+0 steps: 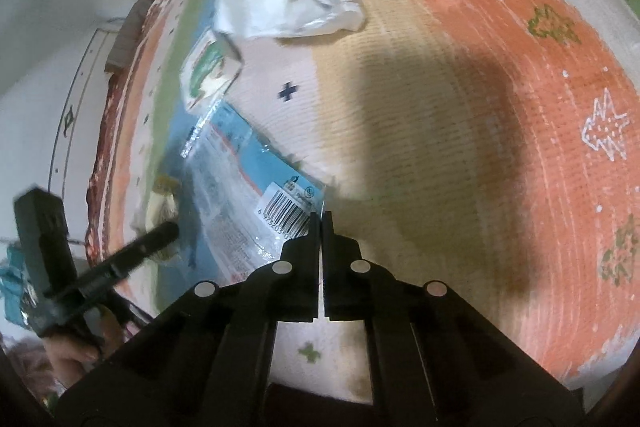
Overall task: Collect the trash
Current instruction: 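Grasp the snack wrapper with left gripper while right gripper grasps clear packet, then lift wrapper and clear packet and carry both over the bin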
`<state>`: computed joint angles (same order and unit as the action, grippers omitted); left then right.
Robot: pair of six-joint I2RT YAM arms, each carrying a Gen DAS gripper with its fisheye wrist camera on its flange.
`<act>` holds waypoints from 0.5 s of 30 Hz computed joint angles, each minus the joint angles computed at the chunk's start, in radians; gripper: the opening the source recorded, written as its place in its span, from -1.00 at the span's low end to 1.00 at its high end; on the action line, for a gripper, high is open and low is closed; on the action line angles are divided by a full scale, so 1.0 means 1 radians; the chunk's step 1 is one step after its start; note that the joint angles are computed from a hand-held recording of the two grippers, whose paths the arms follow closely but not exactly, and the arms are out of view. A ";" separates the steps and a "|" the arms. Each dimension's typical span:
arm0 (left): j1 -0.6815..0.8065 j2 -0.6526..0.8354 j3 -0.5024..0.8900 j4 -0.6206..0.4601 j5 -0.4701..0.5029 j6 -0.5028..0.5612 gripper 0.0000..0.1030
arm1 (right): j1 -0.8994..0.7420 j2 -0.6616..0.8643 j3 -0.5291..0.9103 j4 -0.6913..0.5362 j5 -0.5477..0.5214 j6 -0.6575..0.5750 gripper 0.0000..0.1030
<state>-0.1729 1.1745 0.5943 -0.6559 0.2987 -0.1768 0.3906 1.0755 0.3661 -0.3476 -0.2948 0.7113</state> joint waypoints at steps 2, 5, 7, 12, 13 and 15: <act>0.008 -0.048 0.014 -0.044 0.016 -0.005 -0.55 | 0.081 -0.049 0.037 -0.089 0.087 -0.016 -0.99; 0.009 -0.108 0.034 -0.111 0.011 -0.019 -0.56 | 0.193 -0.114 0.085 -0.201 0.186 -0.012 -0.99; 0.016 -0.149 0.039 -0.152 0.015 -0.024 -0.57 | 0.238 -0.153 0.109 -0.263 0.223 -0.006 -0.99; 0.013 -0.258 0.060 -0.271 0.016 -0.050 -0.57 | 0.404 -0.213 0.205 -0.426 0.348 0.032 -0.99; 0.015 -0.281 0.068 -0.295 0.022 -0.059 -0.58 | 0.427 -0.228 0.218 -0.453 0.364 0.037 -0.99; 0.010 -0.326 0.084 -0.337 0.036 -0.078 -0.58 | 0.511 -0.250 0.254 -0.519 0.418 0.073 -0.99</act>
